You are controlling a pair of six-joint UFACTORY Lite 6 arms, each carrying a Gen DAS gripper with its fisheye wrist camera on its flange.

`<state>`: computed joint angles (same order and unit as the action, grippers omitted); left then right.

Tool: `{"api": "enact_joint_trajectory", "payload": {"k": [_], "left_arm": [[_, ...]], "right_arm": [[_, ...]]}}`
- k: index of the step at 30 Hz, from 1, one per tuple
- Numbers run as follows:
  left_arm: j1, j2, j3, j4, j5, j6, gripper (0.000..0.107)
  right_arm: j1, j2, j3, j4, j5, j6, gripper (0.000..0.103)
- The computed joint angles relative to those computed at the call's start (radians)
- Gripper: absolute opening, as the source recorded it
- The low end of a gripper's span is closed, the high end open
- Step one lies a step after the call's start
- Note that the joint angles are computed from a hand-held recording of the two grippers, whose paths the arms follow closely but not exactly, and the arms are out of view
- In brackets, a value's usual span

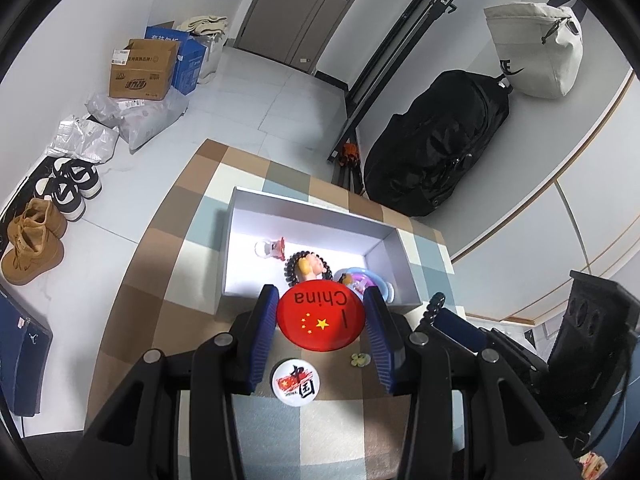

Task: Organize jewelry
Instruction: 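Lower the red badge and bracelet into the grey box and open both tools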

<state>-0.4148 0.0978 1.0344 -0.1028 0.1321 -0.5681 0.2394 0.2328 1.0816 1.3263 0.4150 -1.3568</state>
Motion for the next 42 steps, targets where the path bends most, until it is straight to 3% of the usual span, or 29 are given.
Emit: {"api": "enact_joint_trajectory", "payload": {"k": [5, 9, 19, 22, 29, 42], "left_arm": [[0.006, 0.044, 0.049, 0.007, 0.008, -0.019, 0.038], [0.021, 0.072, 0.085, -0.140, 0.022, 0.112, 0.038], [0.044, 0.149, 0.192, -0.190, 0.047, 0.154, 0.038], [0.044, 0.178, 0.223, -0.135, 0.055, 0.106, 0.038], [0.075, 0.276, 0.309, -0.315, 0.106, 0.284, 0.038], [0.077, 0.358, 0.413, -0.330, 0.174, 0.285, 0.038]], "right_arm": [[-0.017, 0.026, 0.052, 0.018, 0.040, 0.013, 0.047], [-0.026, 0.054, 0.101, 0.025, 0.067, 0.027, 0.047], [-0.035, 0.164, 0.283, -0.022, 0.130, 0.109, 0.047], [-0.040, 0.202, 0.334, -0.033, 0.143, 0.133, 0.047], [-0.043, 0.326, 0.475, -0.111, 0.170, 0.225, 0.047], [-0.058, 0.425, 0.588, -0.203, 0.195, 0.349, 0.049]]}}
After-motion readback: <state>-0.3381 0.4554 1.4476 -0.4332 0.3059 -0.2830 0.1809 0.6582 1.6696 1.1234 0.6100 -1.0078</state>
